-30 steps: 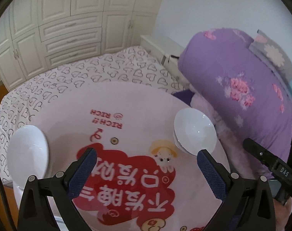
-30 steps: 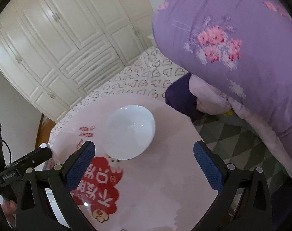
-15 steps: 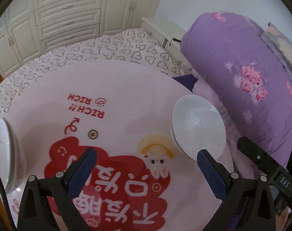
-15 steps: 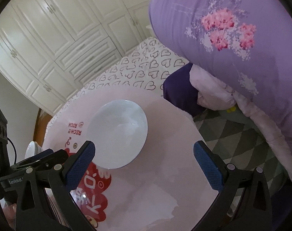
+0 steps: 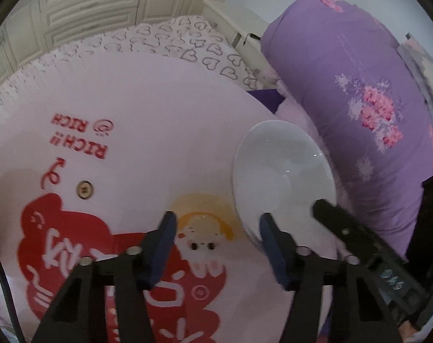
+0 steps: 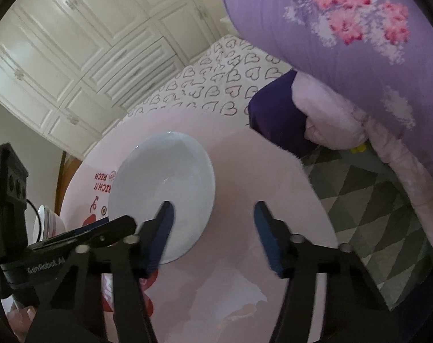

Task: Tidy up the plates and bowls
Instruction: 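Grip the white bowl rim with the left gripper while the right gripper grips it, then carry the held bowl with both grippers and lower it into the nested bowls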

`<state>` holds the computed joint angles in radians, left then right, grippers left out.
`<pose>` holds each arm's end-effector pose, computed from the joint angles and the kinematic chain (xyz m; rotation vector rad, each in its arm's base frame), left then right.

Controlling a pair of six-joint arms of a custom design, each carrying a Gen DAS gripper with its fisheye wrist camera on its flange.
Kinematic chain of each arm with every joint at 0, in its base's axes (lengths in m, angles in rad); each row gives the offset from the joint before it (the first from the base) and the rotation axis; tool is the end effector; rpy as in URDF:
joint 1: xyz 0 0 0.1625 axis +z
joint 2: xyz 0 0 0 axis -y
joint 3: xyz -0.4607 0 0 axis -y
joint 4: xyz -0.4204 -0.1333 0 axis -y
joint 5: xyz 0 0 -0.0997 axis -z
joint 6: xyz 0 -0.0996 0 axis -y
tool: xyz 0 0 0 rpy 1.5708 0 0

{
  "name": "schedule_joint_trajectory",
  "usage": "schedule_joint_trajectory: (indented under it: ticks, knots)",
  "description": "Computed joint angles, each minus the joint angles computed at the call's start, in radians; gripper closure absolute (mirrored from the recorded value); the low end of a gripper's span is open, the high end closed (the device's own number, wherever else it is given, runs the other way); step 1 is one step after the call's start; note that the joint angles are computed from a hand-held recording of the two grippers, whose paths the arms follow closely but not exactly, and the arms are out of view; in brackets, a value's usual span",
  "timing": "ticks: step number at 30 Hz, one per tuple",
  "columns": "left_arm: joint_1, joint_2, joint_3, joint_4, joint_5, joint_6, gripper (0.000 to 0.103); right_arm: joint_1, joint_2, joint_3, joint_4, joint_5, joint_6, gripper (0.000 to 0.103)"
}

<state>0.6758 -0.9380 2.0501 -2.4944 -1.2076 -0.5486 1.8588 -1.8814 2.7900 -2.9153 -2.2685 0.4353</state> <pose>-0.3151 -0.4688 0.0469 0.5196 2.6937 -0.1382 0.1347 -0.2107 0.2425 -0.3865 -2.4891 0.8432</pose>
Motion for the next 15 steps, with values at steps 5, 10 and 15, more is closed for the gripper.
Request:
schedule_joint_trajectory:
  ticks: [5, 10, 15]
  knots:
    - [0.019, 0.016, -0.024, -0.005, -0.057, 0.031, 0.090, 0.010, 0.056, -0.011, -0.030, 0.011, -0.003, 0.080]
    - [0.024, 0.014, -0.025, 0.001, -0.050, 0.026, 0.091, 0.066, 0.095, -0.036, -0.003, -0.034, 0.044, 0.080]
    - [0.008, -0.012, 0.001, -0.006, -0.037, 0.017, 0.090, 0.088, 0.120, -0.044, 0.010, -0.044, 0.072, 0.080]
